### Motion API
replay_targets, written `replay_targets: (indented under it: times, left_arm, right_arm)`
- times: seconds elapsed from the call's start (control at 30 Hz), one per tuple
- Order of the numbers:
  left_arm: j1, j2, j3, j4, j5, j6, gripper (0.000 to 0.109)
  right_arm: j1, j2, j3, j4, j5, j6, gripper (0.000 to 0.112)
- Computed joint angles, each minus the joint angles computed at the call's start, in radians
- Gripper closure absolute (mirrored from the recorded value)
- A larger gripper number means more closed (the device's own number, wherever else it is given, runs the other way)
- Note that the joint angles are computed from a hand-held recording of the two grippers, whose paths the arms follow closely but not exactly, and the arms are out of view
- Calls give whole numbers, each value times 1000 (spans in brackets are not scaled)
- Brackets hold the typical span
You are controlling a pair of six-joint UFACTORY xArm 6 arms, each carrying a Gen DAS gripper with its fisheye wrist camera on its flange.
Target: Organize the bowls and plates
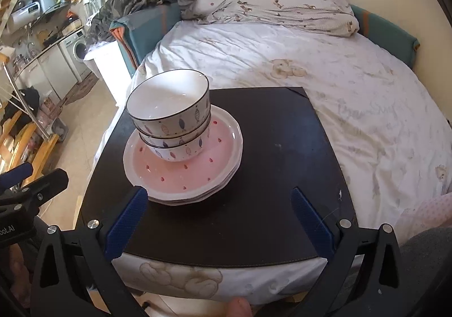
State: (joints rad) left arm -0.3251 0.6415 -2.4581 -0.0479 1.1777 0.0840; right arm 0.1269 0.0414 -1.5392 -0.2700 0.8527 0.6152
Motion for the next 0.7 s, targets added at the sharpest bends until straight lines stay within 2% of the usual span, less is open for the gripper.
replay_targets:
  times: [0.17, 0.33, 0.7]
  left_arm:
    - [-2, 79, -132, 8, 90, -2, 6]
    - [-5, 68, -110, 12, 80, 2, 6]
    - [-4, 109, -179, 13, 107, -9, 6]
  right_arm:
    - [1, 2, -1, 9, 0, -8, 9]
    - [-9, -4, 3, 28, -2, -1, 9]
    - [-14, -10, 11, 30, -6, 8, 9]
